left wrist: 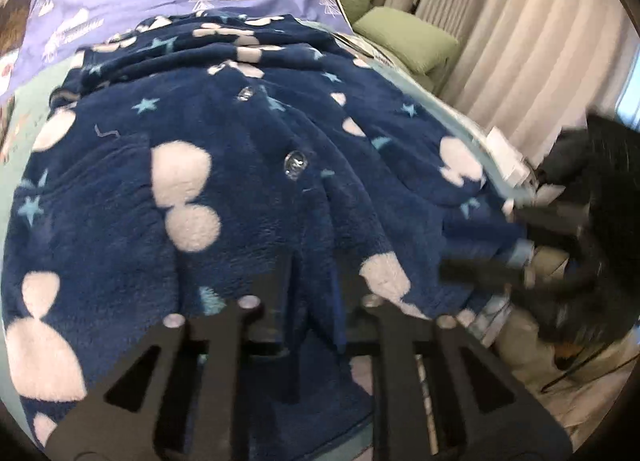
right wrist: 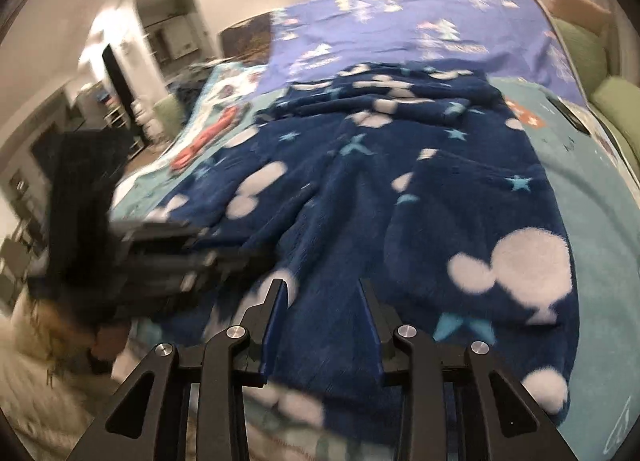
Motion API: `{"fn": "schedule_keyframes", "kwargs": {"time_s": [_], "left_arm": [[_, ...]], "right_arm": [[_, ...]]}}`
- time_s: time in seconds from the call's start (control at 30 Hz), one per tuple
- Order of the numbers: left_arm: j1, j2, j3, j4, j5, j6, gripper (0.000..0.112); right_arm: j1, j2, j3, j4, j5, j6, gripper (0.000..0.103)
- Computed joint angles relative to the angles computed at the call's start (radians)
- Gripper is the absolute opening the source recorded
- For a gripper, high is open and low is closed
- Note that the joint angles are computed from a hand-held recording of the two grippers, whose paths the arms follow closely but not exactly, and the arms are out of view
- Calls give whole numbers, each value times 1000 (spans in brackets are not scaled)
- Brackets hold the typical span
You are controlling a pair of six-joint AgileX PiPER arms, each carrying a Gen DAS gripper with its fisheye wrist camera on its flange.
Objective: Fold small clothes
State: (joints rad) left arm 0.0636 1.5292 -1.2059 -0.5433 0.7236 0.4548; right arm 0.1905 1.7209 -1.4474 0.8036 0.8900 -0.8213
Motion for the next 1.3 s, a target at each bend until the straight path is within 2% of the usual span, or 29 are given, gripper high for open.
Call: {"fn": "schedule_keyframes", "kwargs": {"time_s": [0.03, 0.2, 0.3, 0.37, 0.47, 0.5, 0.53, 0.6, 0.63, 0.67, 0.7, 0.77, 0.8, 0.87, 0.9, 1.0, 1.17, 1.23, 1.3], "left_arm": [[22, 2, -9, -38, 25, 14, 15], [58, -22, 11, -98, 44, 23, 15], [56, -51, 53, -84, 20, 12, 15], [59, -61, 73, -81, 15, 7, 18], [77, -82, 108, -134, 23, 31, 28], [83, -90, 120, -158, 26, 48, 37], [92, -102, 137, -193, 32, 78, 47], [97, -123, 166, -236, 40, 122, 59], [87, -134, 179, -236, 37, 135, 64], [74, -141, 182, -221, 31, 130, 67], [51, -144, 183, -191, 18, 113, 72], [3, -139, 177, -112, -20, 50, 74], [-20, -131, 172, -71, -49, 9, 73], [-21, -112, 153, -55, -45, -8, 45], [-10, -98, 137, -61, -23, -2, 8], [90, -90, 125, -227, 76, 112, 7], [206, -137, 90, -414, 223, 257, 7], [210, -138, 67, -434, 249, 264, 7], [172, -129, 46, -392, 233, 239, 7]], "right_arm": [[3, -13, 17, 3, 7, -29, 35], [78, -50, 90, -33, -27, -102, 36], [120, -60, 120, -58, -70, -126, 44], [141, -69, 141, -69, -103, -154, 53], [182, -85, 174, -117, -181, -171, 55], [196, -85, 179, -145, -210, -158, 55], [205, -78, 179, -167, -237, -150, 54], [201, -68, 177, -159, -253, -153, 47], [186, -64, 179, -117, -248, -176, 39], [174, -59, 174, -90, -234, -188, 26], [156, -53, 167, -56, -213, -199, 22], [115, -35, 145, 13, -157, -219, 17], [95, -25, 133, 47, -122, -232, 16], [80, -6, 109, 41, -88, -207, 16], [73, -6, 111, 55, -78, -218, 16], [57, -30, 128, 99, -58, -265, 16], [103, -102, 163, 67, -92, -335, 16], [161, -108, 174, -10, -146, -322, 16], [207, -92, 176, -83, -181, -278, 20]]}}
